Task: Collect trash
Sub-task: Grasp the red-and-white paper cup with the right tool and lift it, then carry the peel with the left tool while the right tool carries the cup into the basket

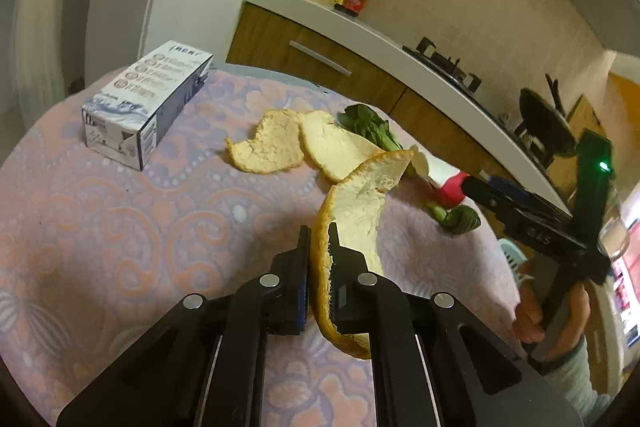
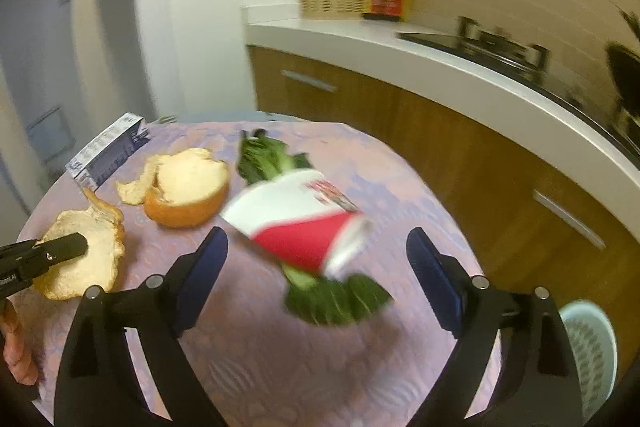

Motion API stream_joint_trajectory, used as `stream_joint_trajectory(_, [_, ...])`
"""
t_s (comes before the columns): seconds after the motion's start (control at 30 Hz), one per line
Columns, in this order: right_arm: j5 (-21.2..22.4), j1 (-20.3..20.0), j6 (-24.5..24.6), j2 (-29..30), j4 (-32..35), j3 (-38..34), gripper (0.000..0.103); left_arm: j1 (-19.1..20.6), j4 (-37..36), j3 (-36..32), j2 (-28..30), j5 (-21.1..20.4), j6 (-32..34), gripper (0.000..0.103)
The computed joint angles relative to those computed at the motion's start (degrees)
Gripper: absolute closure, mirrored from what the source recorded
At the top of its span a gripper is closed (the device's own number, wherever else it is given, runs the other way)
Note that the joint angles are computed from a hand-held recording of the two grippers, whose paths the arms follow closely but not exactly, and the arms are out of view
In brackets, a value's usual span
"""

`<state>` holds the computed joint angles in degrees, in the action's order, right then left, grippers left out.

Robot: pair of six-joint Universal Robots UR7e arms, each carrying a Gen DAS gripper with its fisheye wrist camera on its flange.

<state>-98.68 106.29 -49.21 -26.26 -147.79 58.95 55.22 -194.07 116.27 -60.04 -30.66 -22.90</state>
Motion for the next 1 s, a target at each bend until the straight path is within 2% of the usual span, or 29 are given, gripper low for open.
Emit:
stream_joint_trajectory(0.17, [-0.35,-0.08,1.84,6.81,11.26,-13.87,0.016,0.03,-2.51,1.00,-0.50,-0.54,0.74,0.098])
stream_joint_trajectory(0.23, [-0.28,-0.37,4.62,10.65,20.07,-21.95,0.016,-0.01,-2.30,0.76,-0.30,-0.63,1.10,0.098])
stream_joint_trajectory(0.3, [-1.09,-0.63,7.29,13.58,25.26,-27.35,0.016,-0.14,-2.10,0.62,-0.15,-0.56,1.35,0.097])
stream_joint_trajectory(0.37, [-0.04,-1.22,9.62,16.65,32.91,-33.93,0.017,-0.14,-1.75,0.56,-0.13,-0.58,1.47,0.097])
stream_joint_trajectory(0.4, [0.64,-1.34,10.07,16.65,33.14,-34.24,0.019,-0.11,-1.64,0.50,-0.12,-0.61,1.50,0.097])
stream_joint_trajectory(0.5, [3.24,-1.86,9.52,16.42,35.82,-34.78,0.039,-0.14,-1.59,0.28,0.03,-0.51,1.59,0.097])
stream_joint_trajectory(0.53, [3.98,-1.92,8.61,15.83,35.77,-33.80,0.046,-0.12,-1.37,0.28,-0.02,-0.63,1.48,0.097])
stream_joint_trajectory(0.67, [5.23,-1.75,5.53,11.16,27.44,-24.08,0.053,-0.08,-2.39,0.37,0.05,-0.85,2.02,0.097])
stream_joint_trajectory(0.77, [7.96,-2.18,5.20,8.44,24.38,-20.00,0.054,-0.11,-3.79,0.76,-0.19,-1.29,1.92,0.097])
stream_joint_trajectory(0.83, [10.68,-2.67,5.29,5.48,21.01,-15.81,0.054,-0.32,-5.82,1.20,-0.47,-3.05,2.23,0.097])
stream_joint_trajectory(1.0, [16.05,-3.70,5.92,-0.92,14.54,-8.82,0.054,-2.83,-6.79,-0.38,0.68,-3.05,4.93,0.097])
